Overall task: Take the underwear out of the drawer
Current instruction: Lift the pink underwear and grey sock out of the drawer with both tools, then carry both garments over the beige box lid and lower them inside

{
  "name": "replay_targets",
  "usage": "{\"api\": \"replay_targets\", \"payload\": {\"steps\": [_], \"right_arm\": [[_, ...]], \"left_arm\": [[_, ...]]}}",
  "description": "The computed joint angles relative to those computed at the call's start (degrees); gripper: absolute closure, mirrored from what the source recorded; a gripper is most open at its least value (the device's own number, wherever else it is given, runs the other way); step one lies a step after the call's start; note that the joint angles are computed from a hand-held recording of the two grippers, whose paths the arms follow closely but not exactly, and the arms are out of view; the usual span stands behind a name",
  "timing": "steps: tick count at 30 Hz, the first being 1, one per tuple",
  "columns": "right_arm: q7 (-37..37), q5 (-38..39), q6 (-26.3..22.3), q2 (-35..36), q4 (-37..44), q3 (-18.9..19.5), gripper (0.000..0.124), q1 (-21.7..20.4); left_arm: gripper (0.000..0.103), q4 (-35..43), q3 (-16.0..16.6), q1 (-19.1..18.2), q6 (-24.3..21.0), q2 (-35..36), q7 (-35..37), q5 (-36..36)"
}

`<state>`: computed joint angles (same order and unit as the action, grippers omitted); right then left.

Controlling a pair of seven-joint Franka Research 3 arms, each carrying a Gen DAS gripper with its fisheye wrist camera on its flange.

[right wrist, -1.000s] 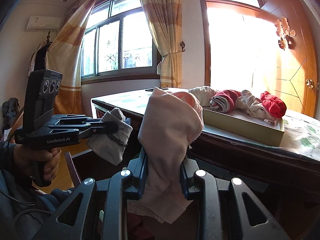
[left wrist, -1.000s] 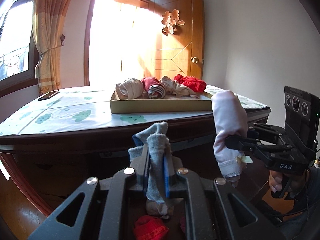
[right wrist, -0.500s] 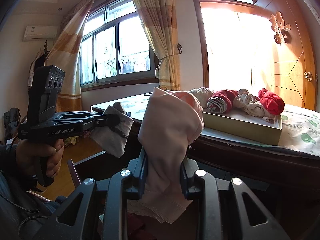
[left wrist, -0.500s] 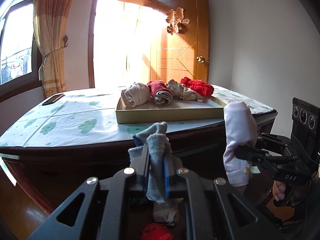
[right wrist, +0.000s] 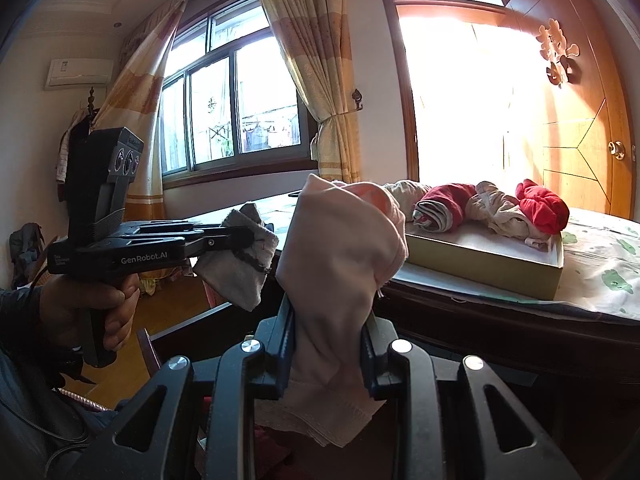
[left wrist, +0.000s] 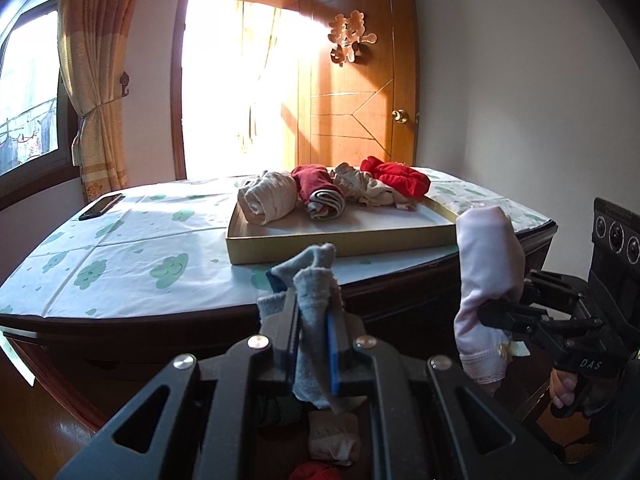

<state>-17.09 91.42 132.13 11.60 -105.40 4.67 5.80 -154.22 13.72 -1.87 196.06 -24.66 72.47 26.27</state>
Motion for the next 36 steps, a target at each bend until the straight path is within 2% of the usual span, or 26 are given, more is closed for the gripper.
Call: {"api": "replay_targets", "payload": {"steps": [5,13,16,29,34,36], "right_arm": [[0.7,-0.4,-0.1,0.1,1.3,0.0,0.094,-0.1],[1.7,-1.0,0.4,0.3,2.8,0.1,0.094,-0.3],[1.7,-0.9,0.5,0.3,3.0,0.1,0.094,-0.4],[1.5,-0.3,1.4,-0.2,3.5,-0.1,0.094,-0.6],[2.1,-0.5,1.9,0.2,4.8,-0.2,0.094,-0.8],[2.6,-0.8,2.4,0.5,5.4,-0.2,0.094,-0.8]], "left_arm": [[0.094,1.9,1.8,-2.2,-0.6,0.5,-0.1,0.7],[0.094,3.8,1.8,-3.6,-1.1,1.0,0.2,0.7],[0.094,4.7,3.2,-5.4,-1.7,1.4,0.1,0.7],[0.094,6.9,4.0,-7.6,-2.0,2.3,1.1,0.4],[0.094,8.5,5.4,-9.7,-2.1,3.0,1.1,0.5],[0.094,9.3,7.2,-12.0,-2.4,3.4,1.0,0.8]]}}
